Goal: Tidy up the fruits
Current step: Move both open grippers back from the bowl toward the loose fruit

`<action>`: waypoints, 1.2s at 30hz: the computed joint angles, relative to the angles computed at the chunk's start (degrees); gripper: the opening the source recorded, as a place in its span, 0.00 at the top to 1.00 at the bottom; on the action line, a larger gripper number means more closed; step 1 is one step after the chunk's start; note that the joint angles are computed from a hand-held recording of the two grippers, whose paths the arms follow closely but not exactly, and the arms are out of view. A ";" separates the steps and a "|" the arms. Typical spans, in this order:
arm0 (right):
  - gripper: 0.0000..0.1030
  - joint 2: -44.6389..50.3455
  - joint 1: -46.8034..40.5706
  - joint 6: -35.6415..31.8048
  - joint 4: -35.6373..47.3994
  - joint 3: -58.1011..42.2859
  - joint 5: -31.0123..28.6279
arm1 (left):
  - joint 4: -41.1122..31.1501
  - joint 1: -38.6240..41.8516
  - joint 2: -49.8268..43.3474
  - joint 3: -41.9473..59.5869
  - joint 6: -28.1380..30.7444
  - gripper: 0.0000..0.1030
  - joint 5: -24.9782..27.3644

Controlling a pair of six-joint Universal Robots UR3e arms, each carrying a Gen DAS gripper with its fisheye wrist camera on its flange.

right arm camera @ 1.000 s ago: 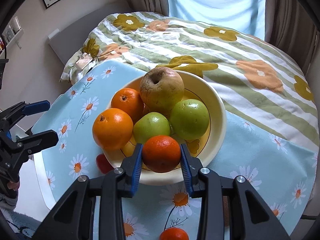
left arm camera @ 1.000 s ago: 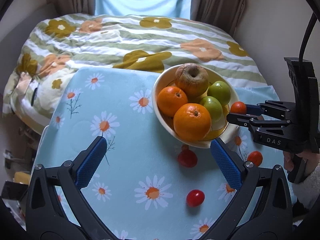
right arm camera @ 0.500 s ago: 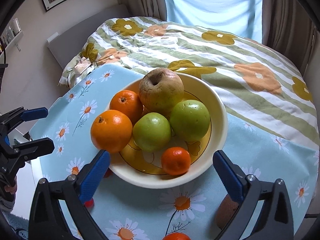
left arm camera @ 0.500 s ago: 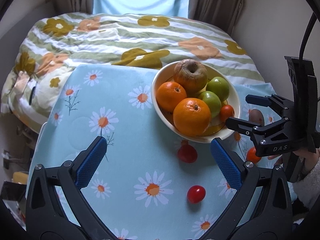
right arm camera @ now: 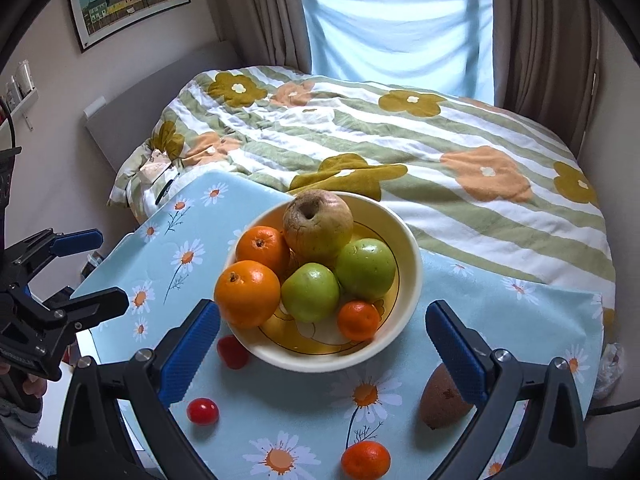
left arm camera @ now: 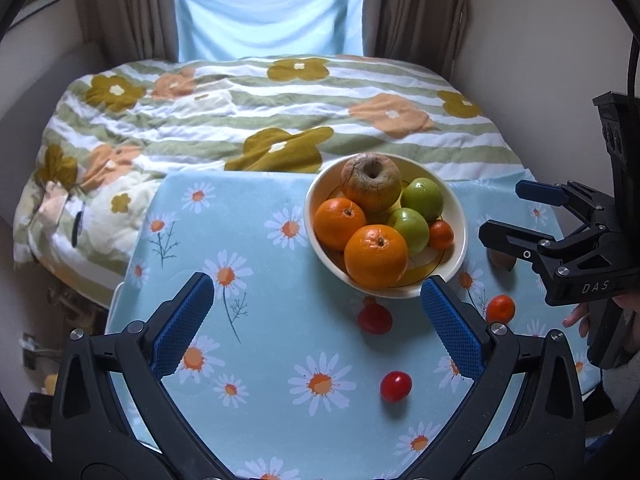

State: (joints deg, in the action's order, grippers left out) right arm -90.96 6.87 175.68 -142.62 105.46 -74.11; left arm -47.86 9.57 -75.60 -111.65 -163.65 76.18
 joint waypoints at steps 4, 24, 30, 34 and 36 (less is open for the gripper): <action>0.01 -4.35 1.44 2.99 1.96 -0.14 -3.33 | -2.50 0.97 3.65 0.54 1.93 0.00 -1.50; 0.00 -31.66 -0.55 7.01 16.42 10.96 -7.98 | -15.24 3.19 22.64 -8.04 2.50 0.00 -5.34; 0.00 -37.56 -3.25 2.00 17.64 18.05 -7.66 | -6.23 -5.67 22.89 -16.68 -7.55 0.00 0.57; 0.00 -41.78 -8.77 -3.52 19.10 23.66 -2.48 | 3.30 -12.14 19.25 -22.17 -14.08 0.00 4.77; 0.00 -42.16 -9.83 -4.68 18.76 25.94 -1.81 | 8.51 -15.18 16.10 -24.28 -16.80 0.00 7.23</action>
